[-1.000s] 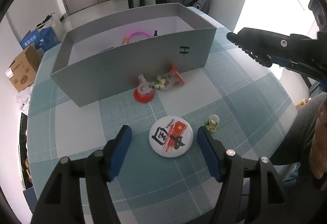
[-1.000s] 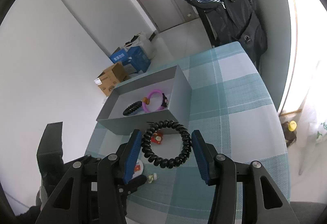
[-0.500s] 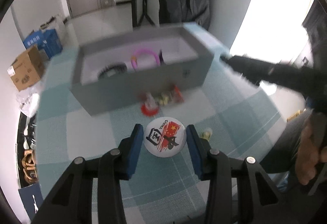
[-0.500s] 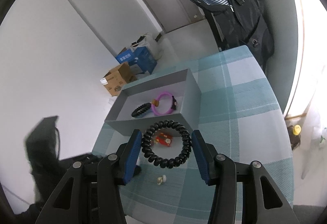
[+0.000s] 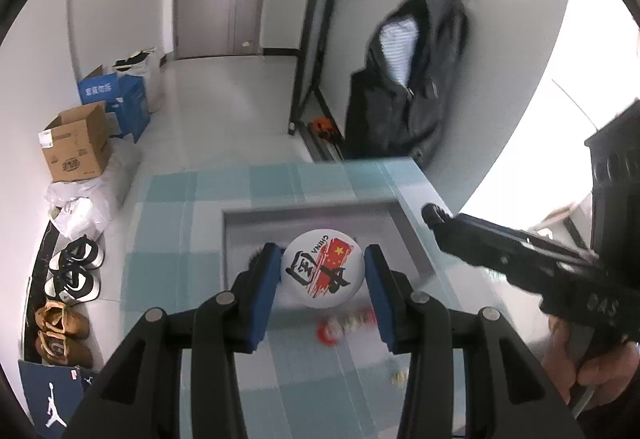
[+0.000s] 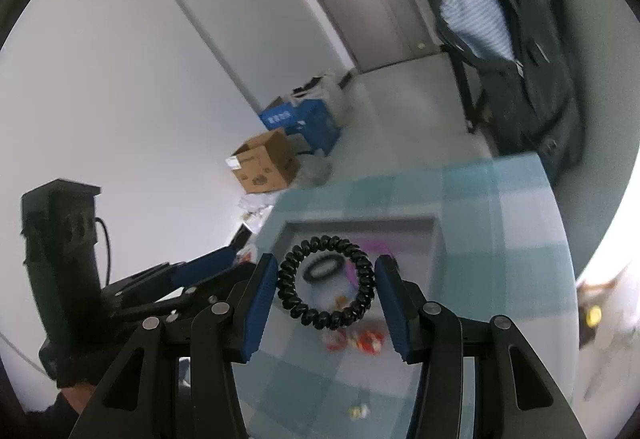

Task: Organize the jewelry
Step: 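Carry the coiled bracelet and badge over the grey box with both grippers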

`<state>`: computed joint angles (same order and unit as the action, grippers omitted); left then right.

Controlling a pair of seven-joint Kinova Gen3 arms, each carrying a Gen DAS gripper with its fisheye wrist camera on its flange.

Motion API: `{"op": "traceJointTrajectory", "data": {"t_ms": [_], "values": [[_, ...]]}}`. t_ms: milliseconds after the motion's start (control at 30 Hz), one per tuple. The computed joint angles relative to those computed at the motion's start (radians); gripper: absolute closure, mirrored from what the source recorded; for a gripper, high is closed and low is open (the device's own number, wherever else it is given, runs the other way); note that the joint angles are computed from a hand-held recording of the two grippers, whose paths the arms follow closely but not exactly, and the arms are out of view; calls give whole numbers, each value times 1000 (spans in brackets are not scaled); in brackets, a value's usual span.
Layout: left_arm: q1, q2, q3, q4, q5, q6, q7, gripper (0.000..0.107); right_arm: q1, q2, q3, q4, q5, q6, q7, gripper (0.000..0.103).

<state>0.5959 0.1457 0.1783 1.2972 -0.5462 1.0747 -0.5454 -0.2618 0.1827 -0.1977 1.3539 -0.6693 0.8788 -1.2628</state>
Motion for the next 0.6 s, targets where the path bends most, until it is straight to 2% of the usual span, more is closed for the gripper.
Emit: {"op": "traceJointTrajectory", "data": {"t_ms": [167,300,433,500,600], "values": [[-64,7,-18,8,84,-63,-67,70,-29,80,-6,-127,69,41,-18,53],[-98,-10,-18,75,135,-128,-71,70,-26,135,-23,-182,83,68,-10,53],[-137,1,-23,82,228,-138,-130,70,-20,171,-32,-188,88,77,-12,53],[-169,4,-25,89,302,-152,-175,70,-39,197,-17,-221,113,110,-51,53],[-186,12,-27,79,351,-142,-218,70,-37,219,-30,-248,128,133,-60,53]]}}
